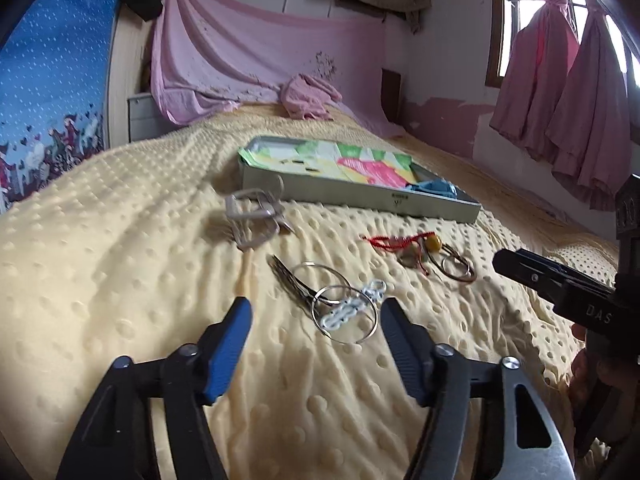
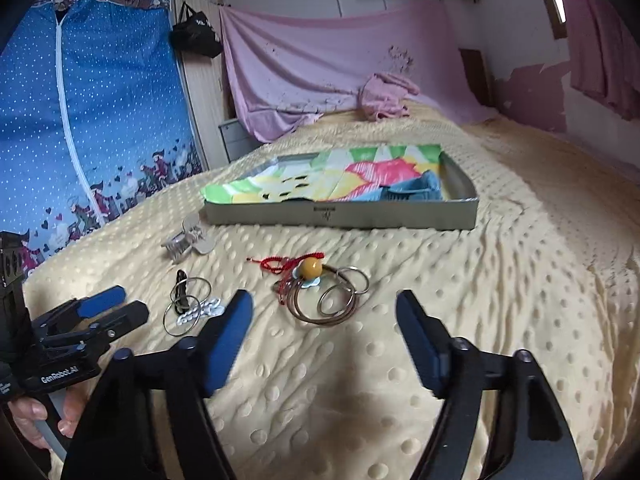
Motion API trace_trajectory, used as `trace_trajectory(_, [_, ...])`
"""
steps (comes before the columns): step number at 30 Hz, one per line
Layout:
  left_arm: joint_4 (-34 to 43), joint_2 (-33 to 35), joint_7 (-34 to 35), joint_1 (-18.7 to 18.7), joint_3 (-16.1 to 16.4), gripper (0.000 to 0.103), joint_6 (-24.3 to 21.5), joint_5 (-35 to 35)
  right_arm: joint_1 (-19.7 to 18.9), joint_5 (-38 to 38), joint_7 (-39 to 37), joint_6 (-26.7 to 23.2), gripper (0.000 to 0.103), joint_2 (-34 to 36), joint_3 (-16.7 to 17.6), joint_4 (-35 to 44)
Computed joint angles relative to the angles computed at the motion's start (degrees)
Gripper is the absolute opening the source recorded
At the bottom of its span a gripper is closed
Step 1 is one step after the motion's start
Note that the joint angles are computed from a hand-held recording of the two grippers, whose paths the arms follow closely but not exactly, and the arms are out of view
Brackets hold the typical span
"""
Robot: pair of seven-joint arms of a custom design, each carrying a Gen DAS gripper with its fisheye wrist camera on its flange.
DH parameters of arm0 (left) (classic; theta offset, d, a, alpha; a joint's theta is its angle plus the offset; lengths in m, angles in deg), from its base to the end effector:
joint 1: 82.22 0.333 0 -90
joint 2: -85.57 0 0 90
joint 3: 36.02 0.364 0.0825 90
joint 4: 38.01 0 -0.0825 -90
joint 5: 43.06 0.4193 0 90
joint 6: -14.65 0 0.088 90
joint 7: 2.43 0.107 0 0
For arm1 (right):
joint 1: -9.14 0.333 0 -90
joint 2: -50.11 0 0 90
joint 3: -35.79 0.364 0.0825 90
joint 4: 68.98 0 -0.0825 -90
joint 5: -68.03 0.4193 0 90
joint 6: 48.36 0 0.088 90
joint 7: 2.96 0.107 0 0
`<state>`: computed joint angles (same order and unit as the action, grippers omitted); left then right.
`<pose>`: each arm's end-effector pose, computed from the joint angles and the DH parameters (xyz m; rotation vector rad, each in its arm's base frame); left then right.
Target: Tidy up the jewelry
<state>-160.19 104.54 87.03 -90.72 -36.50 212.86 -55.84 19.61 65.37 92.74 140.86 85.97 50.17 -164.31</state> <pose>0.6550 -0.0768 0.3894 -1.7438 1.5710 -1.0023 0.7297 0.2933 0.3954 -1.7006 1.3133 -0.5095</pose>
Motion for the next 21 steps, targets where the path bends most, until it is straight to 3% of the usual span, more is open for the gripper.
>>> trace_trajectory(4, [1.0,0.9,-4.4,6.7,-6.0,0.043,-1.9,5.7,1.2,0.5,-0.2,-2.0,0.047,1.6,-1.0,2.7])
trace_trajectory(9, [3.6,2.6,-9.6,11.0,-9.5,0.028,-5.9,8.9,1.8,2.2,-0.8,-5.9,0.039,3.8,-1.4,6.9])
trace_trajectory(12, [4.0,3.7,-12.6,16.6,-14.7,0.021,-5.9,11.5,2.3,3.2,-1.7,-7.9,0.035,5.2,-1.6,9.5])
trace_trajectory(14, [4.2,4.3,-14.0,19.2,-17.1,0.011,-5.6,13.6,2.6,3.8,-2.5,-8.9,0.035,6.0,-1.8,10.9])
trace_trajectory(16, [4.5,5.0,-15.5,21.9,-19.7,0.009,-5.3,15.9,3.0,4.4,-3.2,-10.1,0.029,7.1,-2.0,12.8])
trace_trajectory(21, [4.9,5.8,-18.2,23.9,-21.2,0.005,-4.8,19.3,5.2,5.9,-3.0,-11.5,0.020,9.0,-4.8,16.3])
